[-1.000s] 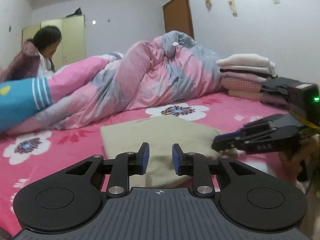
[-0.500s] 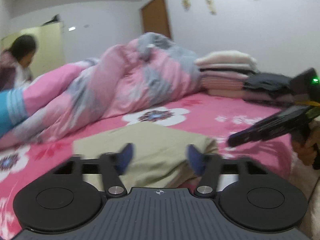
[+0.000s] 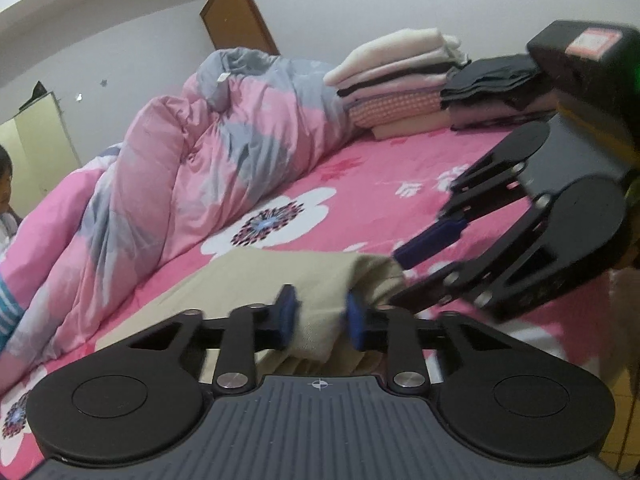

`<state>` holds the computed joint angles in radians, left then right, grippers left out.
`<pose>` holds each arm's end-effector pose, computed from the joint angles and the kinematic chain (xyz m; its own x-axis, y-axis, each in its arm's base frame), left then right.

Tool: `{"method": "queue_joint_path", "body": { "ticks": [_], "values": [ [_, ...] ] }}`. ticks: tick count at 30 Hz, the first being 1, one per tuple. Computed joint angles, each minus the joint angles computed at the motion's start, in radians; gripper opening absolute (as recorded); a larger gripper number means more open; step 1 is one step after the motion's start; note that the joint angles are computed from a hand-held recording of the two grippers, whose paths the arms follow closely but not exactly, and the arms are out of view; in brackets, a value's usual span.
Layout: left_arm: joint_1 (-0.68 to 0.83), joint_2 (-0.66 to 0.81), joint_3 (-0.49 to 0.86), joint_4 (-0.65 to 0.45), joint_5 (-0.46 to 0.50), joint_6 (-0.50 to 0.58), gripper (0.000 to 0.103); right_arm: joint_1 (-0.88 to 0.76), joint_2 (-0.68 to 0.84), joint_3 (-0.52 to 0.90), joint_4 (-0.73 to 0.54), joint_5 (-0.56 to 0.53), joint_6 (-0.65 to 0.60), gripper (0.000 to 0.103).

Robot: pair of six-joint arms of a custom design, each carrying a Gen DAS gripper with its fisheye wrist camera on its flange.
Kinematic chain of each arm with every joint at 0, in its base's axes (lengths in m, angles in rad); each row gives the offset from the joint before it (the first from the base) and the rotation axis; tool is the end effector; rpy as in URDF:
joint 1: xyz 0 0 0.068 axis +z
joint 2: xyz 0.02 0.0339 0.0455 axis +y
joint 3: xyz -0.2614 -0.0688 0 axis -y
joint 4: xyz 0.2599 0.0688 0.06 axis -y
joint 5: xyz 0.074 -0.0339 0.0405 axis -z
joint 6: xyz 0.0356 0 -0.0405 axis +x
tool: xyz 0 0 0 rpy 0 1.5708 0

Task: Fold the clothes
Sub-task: 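Pinch the beige trousers' edge with the left gripper beside the right gripper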

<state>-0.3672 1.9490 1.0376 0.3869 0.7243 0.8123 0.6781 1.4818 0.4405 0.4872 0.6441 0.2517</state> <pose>0.3745 -0.1693 0.1374 0.2622 0.4816 -0.8362 0.8924 0.2087 0.4001 0.2213 0.1508 0.1259 -0.4228 -0.0848 -0.9023 0.0014 0.9956 -0.0942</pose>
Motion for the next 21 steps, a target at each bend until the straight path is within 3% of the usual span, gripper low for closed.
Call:
{"method": "queue_joint_path", "body": {
  "ticks": [5,9,16,18,21],
  "values": [
    [0.015,0.010,0.010,0.019,0.044,-0.051,0.019,0.047,0.087,0.043,0.069,0.118,-0.094,0.032],
    [0.030,0.014,0.023,0.015,0.096,-0.096,0.017,0.111,0.141,0.078,0.088,0.244,-0.086,0.026],
    [0.036,0.014,0.041,-0.028,0.107,-0.096,0.021,0.066,0.128,0.067,0.128,0.185,-0.003,0.026],
    [0.043,0.007,0.034,-0.047,0.118,-0.074,0.035,0.060,0.110,0.061,0.113,0.170,0.014,0.026],
    [0.044,0.001,0.014,-0.046,0.101,-0.028,0.043,0.028,0.068,0.023,0.135,0.101,0.080,0.026]
  ]
}}
